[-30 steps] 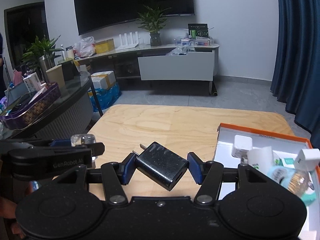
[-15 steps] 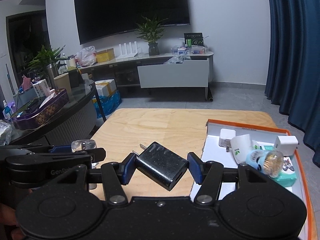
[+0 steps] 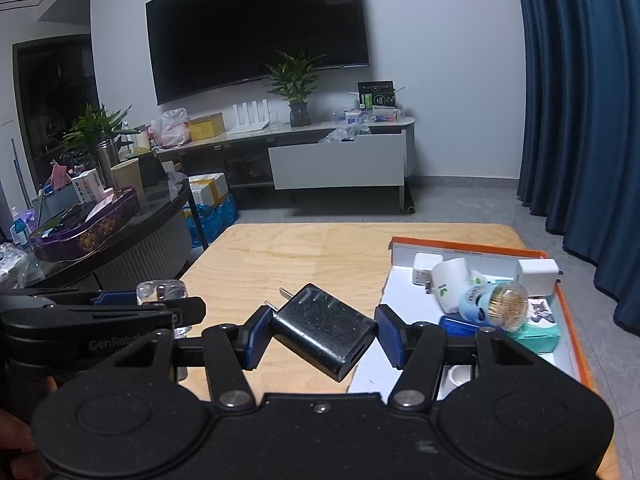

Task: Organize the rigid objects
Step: 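Carry the glass bottle and black charger with both grippers toward the open box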

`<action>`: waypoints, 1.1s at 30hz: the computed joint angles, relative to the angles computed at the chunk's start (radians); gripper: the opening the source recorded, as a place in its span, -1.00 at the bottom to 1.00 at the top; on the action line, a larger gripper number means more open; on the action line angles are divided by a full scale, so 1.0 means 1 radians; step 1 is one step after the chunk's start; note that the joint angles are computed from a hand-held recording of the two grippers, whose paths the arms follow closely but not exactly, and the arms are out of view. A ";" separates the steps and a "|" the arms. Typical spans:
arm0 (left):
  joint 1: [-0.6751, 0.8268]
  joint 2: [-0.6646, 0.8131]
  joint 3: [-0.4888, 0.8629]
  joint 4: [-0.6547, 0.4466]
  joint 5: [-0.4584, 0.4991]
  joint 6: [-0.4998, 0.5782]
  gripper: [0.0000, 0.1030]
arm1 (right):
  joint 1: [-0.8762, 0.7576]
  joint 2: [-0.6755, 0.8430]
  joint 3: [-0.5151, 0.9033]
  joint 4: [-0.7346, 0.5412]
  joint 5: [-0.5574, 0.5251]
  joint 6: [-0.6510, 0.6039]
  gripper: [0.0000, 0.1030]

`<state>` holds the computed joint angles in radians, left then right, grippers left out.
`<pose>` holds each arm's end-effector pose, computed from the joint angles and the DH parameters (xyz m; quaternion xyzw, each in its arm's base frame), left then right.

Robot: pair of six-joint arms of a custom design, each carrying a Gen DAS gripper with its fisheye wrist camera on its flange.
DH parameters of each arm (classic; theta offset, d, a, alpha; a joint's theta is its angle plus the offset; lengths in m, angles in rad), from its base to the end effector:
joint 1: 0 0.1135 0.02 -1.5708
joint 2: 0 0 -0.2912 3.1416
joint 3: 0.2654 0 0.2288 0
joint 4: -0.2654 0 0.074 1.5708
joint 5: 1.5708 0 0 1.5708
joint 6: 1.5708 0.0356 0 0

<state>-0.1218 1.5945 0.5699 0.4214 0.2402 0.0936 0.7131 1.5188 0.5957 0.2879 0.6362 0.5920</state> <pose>0.2792 -0.0427 0.1855 0.1499 0.8678 -0.1126 0.4603 0.2170 0.1597 0.2035 0.0895 0.8548 0.0383 0.5098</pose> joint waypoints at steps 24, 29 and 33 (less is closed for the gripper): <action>-0.001 -0.119 -0.082 0.020 0.016 -0.006 -0.03 | 0.053 -0.113 -0.071 -0.035 0.100 0.038 0.32; 0.003 -0.107 -0.074 0.016 0.034 -0.005 -0.03 | 0.057 -0.104 -0.066 -0.047 0.102 0.046 0.32; 0.001 -0.095 -0.066 0.014 0.045 -0.001 -0.03 | 0.040 -0.104 -0.069 -0.049 0.092 0.049 0.32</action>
